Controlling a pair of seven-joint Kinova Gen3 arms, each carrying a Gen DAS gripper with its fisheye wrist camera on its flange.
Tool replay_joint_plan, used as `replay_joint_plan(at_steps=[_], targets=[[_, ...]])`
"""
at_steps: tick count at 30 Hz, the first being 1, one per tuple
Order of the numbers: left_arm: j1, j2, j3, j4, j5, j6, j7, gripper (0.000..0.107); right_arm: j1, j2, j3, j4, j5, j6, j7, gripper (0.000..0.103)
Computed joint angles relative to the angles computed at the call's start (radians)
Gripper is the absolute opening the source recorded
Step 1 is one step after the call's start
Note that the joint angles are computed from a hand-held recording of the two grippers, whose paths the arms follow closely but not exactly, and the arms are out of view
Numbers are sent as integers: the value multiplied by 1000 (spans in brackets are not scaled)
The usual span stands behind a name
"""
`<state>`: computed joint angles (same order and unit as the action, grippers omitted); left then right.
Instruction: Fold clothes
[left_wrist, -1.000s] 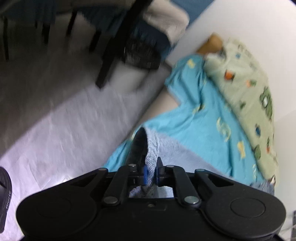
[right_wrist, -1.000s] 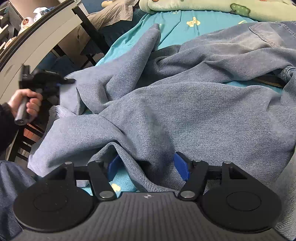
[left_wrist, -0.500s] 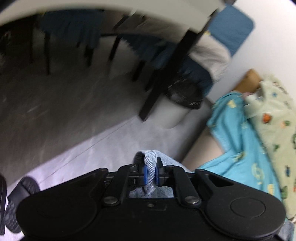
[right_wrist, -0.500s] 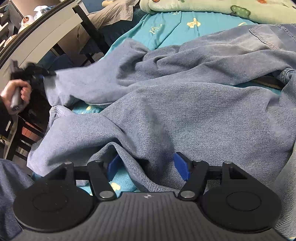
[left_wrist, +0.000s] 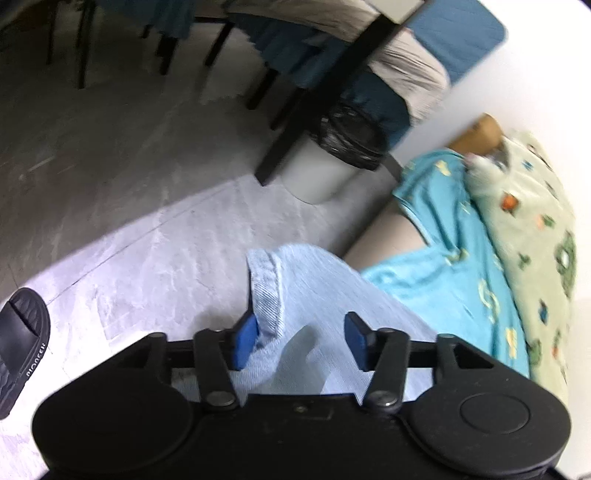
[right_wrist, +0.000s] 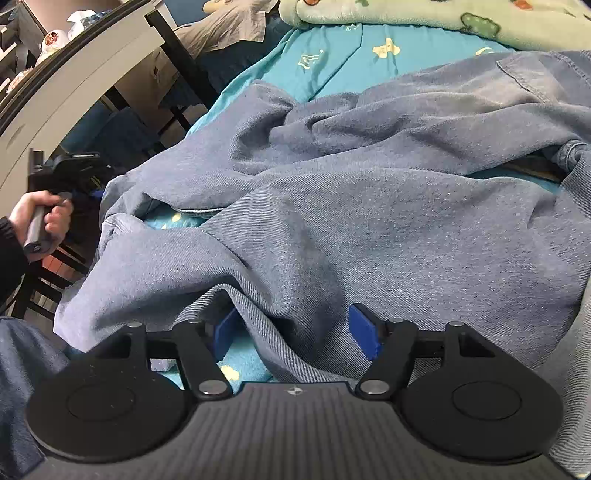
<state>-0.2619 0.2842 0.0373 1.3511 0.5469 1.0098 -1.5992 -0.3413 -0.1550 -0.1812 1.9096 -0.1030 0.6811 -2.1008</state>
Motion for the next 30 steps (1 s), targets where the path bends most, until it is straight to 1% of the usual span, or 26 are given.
replay_joint_plan(at_steps=[3, 6, 9, 11, 13, 16, 19, 20, 21, 22, 23, 24, 26, 27, 28, 29, 30], targets=[[-48, -31, 10, 40, 64, 49, -107, 53, 3, -7, -10, -1, 20, 6, -18, 68], [-70, -53, -9, 54, 87, 101, -163, 54, 6, -16, -21, -2, 44, 14, -43, 68], [-83, -68, -36, 55, 98, 125, -161, 58, 9, -23, -29, -5, 66, 18, -67, 69], [-96, -70, -50, 52, 106, 143, -160, 58, 9, -24, -31, -7, 74, 21, -75, 69], [-118, -52, -53, 35, 128, 196, -173, 59, 7, -24, -30, -10, 79, 26, -76, 69], [-130, -29, -49, 25, 139, 245, -183, 59, 5, -27, -30, -10, 83, 29, -77, 69], [-153, 7, -30, 14, 180, 324, -242, 59, 6, -34, -26, -7, 79, 34, -78, 70], [-159, 21, -21, 10, 193, 354, -268, 57, 8, -36, -26, -6, 79, 34, -80, 70], [-160, 35, -10, 4, 194, 383, -299, 56, 9, -37, -25, -5, 79, 33, -82, 70], [-142, 44, -16, -3, 179, 405, -314, 56, 11, -39, -25, -4, 78, 32, -84, 71], [-136, 51, -4, -9, 156, 415, -318, 55, 13, -40, -24, -4, 79, 32, -86, 72], [-119, 52, -8, -10, 134, 409, -312, 55, 14, -39, -25, -3, 79, 31, -87, 73], [-91, 52, -13, -8, 94, 392, -299, 51, 16, -39, -25, -3, 80, 32, -90, 73], [-88, 44, -15, 5, 93, 371, -299, 48, 15, -38, -25, -3, 80, 32, -89, 73], [-90, 35, -16, 20, 99, 350, -305, 40, 15, -37, -25, -4, 80, 33, -88, 73], [-93, 25, -17, 33, 107, 334, -315, 20, 15, -38, -25, -5, 81, 33, -88, 73], [-100, 14, -16, 43, 121, 329, -336, 15, 16, -40, -24, -4, 81, 31, -88, 73]])
